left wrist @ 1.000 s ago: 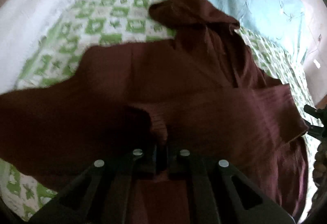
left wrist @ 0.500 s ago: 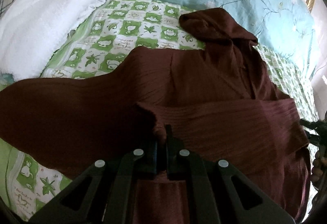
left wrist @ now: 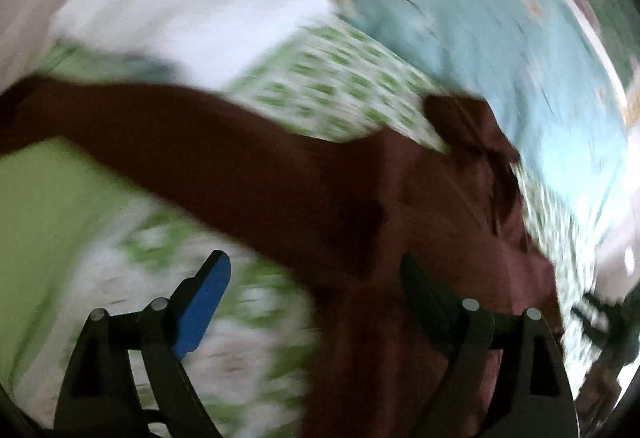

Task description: Fold large clothes

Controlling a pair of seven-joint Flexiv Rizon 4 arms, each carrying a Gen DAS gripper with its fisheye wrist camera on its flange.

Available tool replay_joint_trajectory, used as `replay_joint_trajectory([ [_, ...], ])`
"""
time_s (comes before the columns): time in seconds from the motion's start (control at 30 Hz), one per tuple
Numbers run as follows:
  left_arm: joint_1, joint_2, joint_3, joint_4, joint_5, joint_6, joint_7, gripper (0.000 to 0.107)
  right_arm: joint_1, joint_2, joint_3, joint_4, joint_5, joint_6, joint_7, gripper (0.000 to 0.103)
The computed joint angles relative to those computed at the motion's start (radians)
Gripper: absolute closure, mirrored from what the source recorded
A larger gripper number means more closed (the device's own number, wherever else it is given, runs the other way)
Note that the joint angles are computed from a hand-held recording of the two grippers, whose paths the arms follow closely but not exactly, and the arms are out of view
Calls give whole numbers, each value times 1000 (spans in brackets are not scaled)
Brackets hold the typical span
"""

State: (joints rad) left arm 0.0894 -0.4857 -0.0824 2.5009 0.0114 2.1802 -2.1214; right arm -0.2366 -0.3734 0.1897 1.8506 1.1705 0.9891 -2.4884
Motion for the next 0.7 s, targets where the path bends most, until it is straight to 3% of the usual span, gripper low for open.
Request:
replay_joint_trajectory([
  [0.1,161,5,-4,86,95,99,-106,20,8,15,19,24,4,-51,-15,42],
  [0.23,394,1,3,121,229,143,-222,20,50,20,25,43,-4,-66,-18,42],
  [0.43,626,-39,-26,46,330,97,-331,20,106,18,30,61,-38,-51,1,42],
  [0.5,661,-53,-43,-2,339,61,-334,24,117,12,32,62,-50,-47,10,42],
  [0.53,656,-57,-39,-18,329,51,-326,29,118,11,33,63,-53,-47,12,42],
  [0.57,646,-63,-32,-37,313,39,-314,52,120,9,34,63,-57,-46,16,42],
  [0.6,664,-70,-48,-57,322,15,-307,90,121,9,35,64,-59,-45,19,42],
  [0.63,689,-75,-73,-69,336,-2,-303,101,119,11,36,65,-60,-47,20,42],
  [0.7,658,-74,-56,-68,313,18,-281,100,116,14,39,67,-56,-46,15,42],
])
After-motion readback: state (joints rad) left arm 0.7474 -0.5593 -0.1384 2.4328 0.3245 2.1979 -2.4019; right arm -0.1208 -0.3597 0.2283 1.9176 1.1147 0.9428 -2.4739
